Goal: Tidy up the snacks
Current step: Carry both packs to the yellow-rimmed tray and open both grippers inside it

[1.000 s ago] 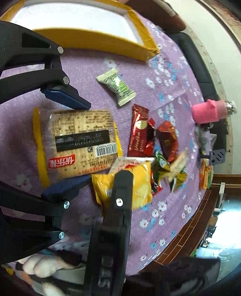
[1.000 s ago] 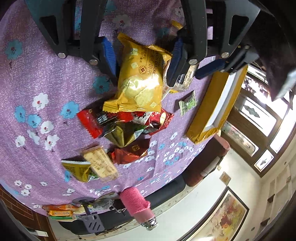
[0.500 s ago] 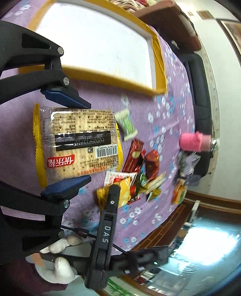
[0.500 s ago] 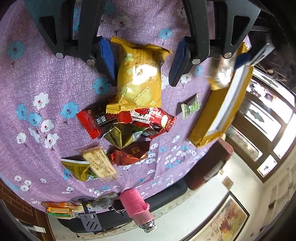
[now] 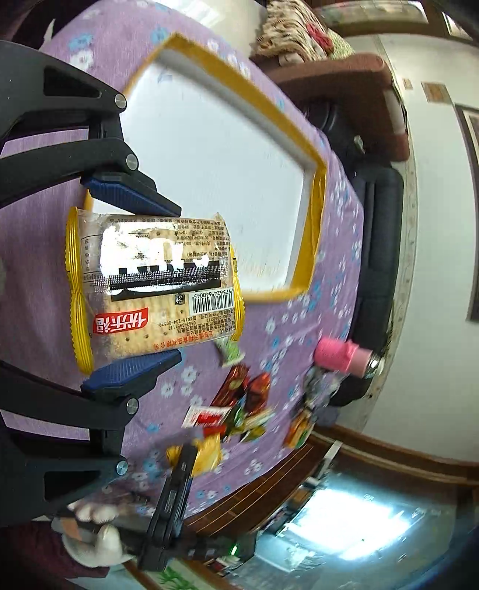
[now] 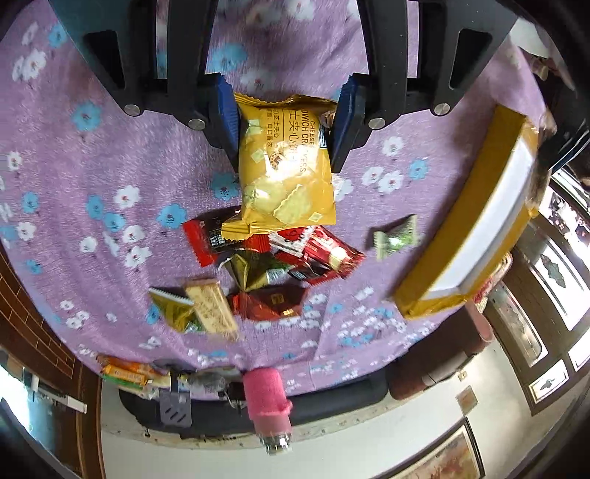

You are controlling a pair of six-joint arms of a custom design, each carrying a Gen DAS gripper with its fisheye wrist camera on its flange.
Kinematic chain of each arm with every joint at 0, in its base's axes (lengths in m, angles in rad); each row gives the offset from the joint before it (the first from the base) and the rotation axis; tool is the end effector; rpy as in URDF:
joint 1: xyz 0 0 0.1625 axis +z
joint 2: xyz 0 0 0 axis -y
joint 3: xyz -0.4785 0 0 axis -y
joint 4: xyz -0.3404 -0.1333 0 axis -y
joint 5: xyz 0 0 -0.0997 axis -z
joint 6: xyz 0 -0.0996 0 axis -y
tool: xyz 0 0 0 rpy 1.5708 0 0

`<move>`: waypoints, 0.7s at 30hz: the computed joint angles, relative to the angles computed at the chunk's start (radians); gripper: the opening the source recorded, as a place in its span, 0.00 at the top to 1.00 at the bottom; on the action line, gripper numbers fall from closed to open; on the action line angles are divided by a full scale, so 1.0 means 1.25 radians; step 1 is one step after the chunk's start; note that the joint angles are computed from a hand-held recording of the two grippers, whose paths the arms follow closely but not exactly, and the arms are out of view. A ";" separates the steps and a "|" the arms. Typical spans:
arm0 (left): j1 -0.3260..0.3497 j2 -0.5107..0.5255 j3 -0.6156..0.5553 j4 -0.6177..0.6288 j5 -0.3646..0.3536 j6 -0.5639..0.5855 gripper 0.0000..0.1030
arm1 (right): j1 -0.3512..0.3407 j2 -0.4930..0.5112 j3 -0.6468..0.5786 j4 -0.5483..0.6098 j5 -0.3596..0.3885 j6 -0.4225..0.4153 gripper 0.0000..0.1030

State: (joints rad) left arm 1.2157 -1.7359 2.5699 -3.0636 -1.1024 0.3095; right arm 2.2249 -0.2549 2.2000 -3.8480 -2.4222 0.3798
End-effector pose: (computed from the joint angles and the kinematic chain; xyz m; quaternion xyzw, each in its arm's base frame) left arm 0.0686 -0.3276 0.3731 0.2293 0.8945 -0.3196 0.2124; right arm 0.3227 -0.3250 -0.0632 0.0552 -0.8991 0.3322 0.2797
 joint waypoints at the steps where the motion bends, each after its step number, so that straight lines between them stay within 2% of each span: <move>1: 0.011 -0.007 -0.011 0.006 0.000 0.003 0.33 | 0.009 -0.004 0.001 -0.001 0.004 0.001 0.56; 4: 0.048 -0.018 -0.047 0.020 0.001 0.017 0.33 | 0.036 -0.019 -0.019 0.025 0.030 -0.009 0.56; 8: 0.099 0.002 -0.097 0.014 0.029 0.060 0.33 | 0.066 -0.020 -0.107 0.115 0.100 -0.055 0.56; 13: 0.184 0.058 -0.180 0.039 0.025 0.090 0.32 | 0.087 0.021 -0.290 0.293 0.223 -0.121 0.57; 15: 0.207 0.082 -0.207 0.044 0.025 0.089 0.32 | 0.098 0.049 -0.362 0.347 0.255 -0.144 0.57; 21: 0.244 0.120 -0.261 0.076 0.032 0.057 0.33 | 0.118 0.142 -0.579 0.528 0.284 -0.200 0.57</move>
State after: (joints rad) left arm 1.5202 -1.5853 2.2438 -2.9685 -1.0620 0.3806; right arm 2.3725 -0.0768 1.4767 -3.1881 -2.0667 0.1304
